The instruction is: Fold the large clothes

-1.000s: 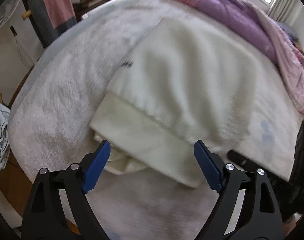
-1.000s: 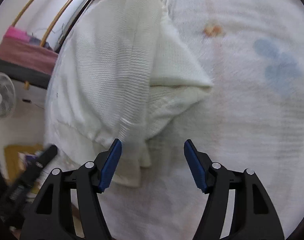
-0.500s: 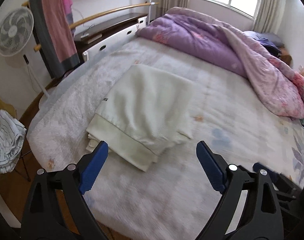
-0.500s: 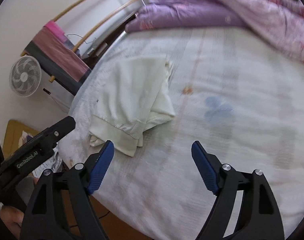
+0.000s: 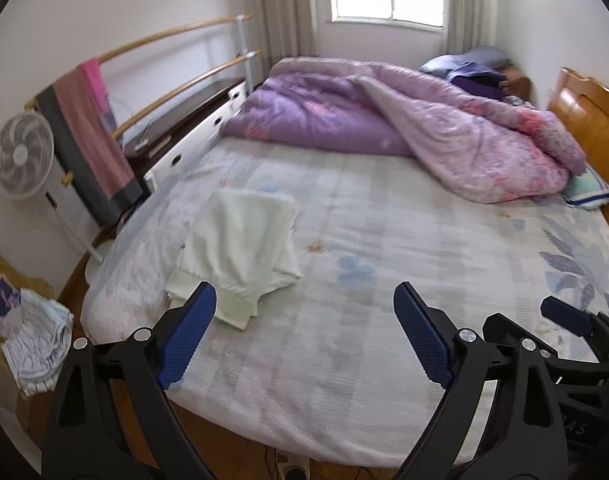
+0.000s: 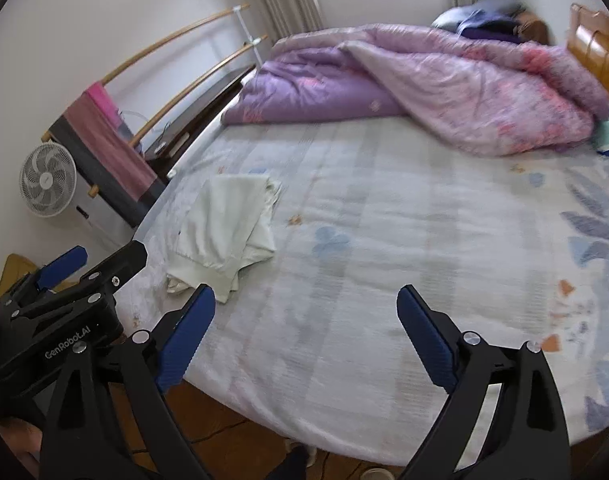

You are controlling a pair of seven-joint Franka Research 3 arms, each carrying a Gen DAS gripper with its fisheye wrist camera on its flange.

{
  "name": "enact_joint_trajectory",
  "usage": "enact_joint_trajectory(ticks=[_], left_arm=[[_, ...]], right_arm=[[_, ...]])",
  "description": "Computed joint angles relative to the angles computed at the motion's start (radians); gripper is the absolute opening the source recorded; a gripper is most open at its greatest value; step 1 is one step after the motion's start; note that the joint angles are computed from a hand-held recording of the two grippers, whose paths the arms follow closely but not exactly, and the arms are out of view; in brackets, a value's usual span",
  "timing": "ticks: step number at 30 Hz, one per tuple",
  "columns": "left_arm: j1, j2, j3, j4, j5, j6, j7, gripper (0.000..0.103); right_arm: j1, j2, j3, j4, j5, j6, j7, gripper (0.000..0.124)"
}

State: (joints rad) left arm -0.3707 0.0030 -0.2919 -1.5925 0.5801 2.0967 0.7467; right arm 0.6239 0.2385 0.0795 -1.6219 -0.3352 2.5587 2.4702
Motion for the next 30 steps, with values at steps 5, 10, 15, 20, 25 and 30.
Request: enact_joint_trajectory(ticks=[5, 10, 15, 20, 25, 30], left_arm=[[-0.052, 0.026, -0.035, 0.121, 0.013, -0.087, 0.01, 0.091], [-0.119, 0.06, -0.051, 0.255, 0.07, -0.179, 0.022, 0.091], [-0.189, 0.108, -0.055, 0.406, 0.12, -0.271, 0.048, 0.091], [-0.264, 0.162, -0.036, 0.565, 0.163, -0.349, 0.087, 0.091], [-0.325, 0.204, -0.004, 0.685, 0.195, -0.401, 0.138, 0.092], [-0.347, 0.216, 0.024, 0.75, 0.184, -0.405, 0.177, 0.092]], right_arm=[[-0.017, -0.176, 0.013, -0.12, -0.113, -0.044, 0.08, 0.095], [-0.073, -0.298, 0.074, -0.174, -0.157, -0.09, 0.103, 0.095], [-0.13, -0.378, 0.137, -0.172, -0.165, -0.151, 0.102, 0.095], [-0.174, -0.42, 0.183, -0.137, -0.159, -0.205, 0.088, 0.095], [-0.194, -0.419, 0.222, -0.074, -0.199, -0.263, 0.12, 0.095], [-0.187, -0.396, 0.24, -0.004, -0.25, -0.312, 0.151, 0.095]])
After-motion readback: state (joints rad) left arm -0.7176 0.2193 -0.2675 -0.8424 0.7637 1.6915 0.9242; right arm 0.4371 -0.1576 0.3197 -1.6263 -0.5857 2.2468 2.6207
